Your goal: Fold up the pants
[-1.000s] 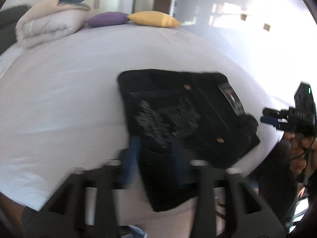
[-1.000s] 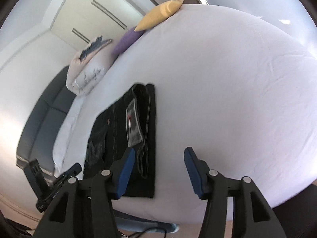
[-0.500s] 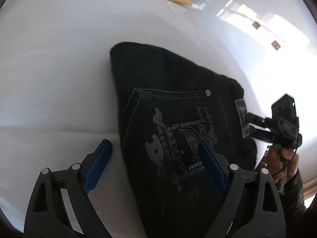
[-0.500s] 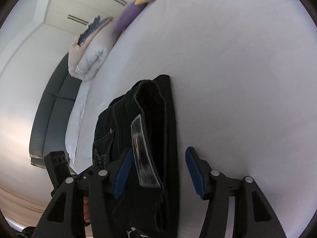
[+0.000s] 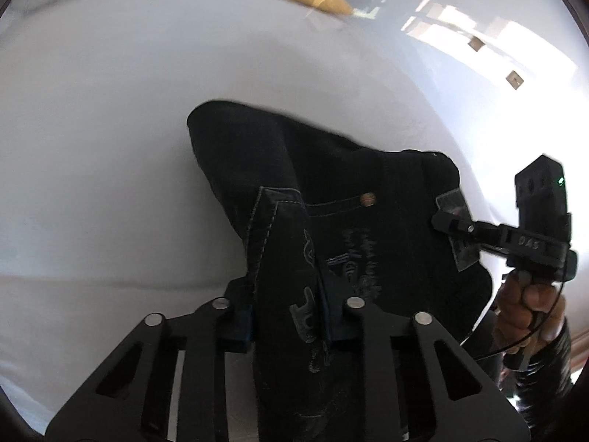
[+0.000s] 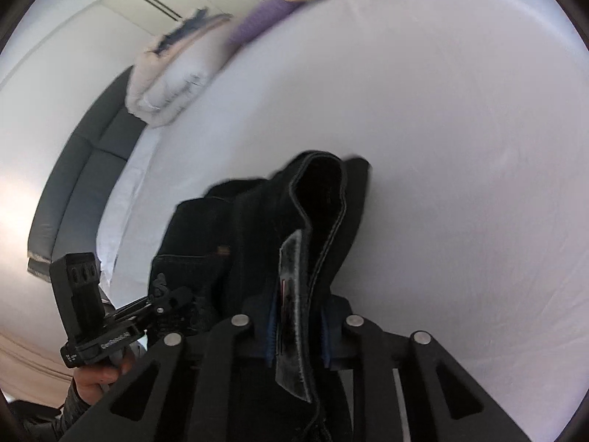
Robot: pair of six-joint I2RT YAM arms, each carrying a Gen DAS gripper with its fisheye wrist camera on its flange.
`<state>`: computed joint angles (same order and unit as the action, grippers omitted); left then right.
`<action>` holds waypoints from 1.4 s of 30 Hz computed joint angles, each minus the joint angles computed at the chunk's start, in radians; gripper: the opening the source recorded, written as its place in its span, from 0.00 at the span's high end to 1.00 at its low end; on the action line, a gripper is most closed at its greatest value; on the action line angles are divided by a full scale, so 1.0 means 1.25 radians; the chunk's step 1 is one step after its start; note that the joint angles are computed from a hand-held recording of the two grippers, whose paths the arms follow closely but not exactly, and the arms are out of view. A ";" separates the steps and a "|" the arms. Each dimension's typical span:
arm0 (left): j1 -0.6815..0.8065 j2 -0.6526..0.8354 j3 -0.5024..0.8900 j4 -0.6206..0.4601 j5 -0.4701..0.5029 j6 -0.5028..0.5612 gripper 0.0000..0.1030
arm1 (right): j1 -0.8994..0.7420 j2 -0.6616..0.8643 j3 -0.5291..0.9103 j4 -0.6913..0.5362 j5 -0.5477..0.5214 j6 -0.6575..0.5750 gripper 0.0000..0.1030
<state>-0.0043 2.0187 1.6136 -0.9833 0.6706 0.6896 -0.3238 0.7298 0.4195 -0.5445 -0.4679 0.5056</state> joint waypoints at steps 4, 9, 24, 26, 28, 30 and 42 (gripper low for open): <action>-0.022 -0.040 0.026 0.022 0.022 -0.014 0.78 | 0.001 0.014 0.093 -0.036 0.020 -0.035 0.81; -0.076 0.032 0.183 0.023 0.000 -0.055 0.78 | -0.114 0.182 0.193 0.013 -0.044 -0.119 0.81; -0.170 0.343 0.482 0.084 -0.137 -0.177 0.29 | -0.281 0.627 0.179 0.373 -0.178 -0.140 0.69; -0.166 0.326 0.453 0.109 -0.143 -0.172 0.28 | -0.278 0.619 0.179 0.366 -0.172 -0.146 0.67; -0.172 0.279 0.382 0.170 -0.176 -0.162 0.28 | -0.277 0.597 0.180 0.350 -0.163 -0.140 0.61; -0.175 0.221 0.295 0.235 -0.206 -0.159 0.28 | -0.281 0.560 0.170 0.333 -0.140 -0.138 0.52; -0.113 -0.195 -0.192 0.519 -0.175 -0.166 0.16 | -0.253 -0.127 0.053 -0.069 0.064 -0.112 0.32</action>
<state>-0.1454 1.7744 1.3740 -0.3342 0.4512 0.4817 -0.6398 0.5708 0.4860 -0.6304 -0.3875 0.3656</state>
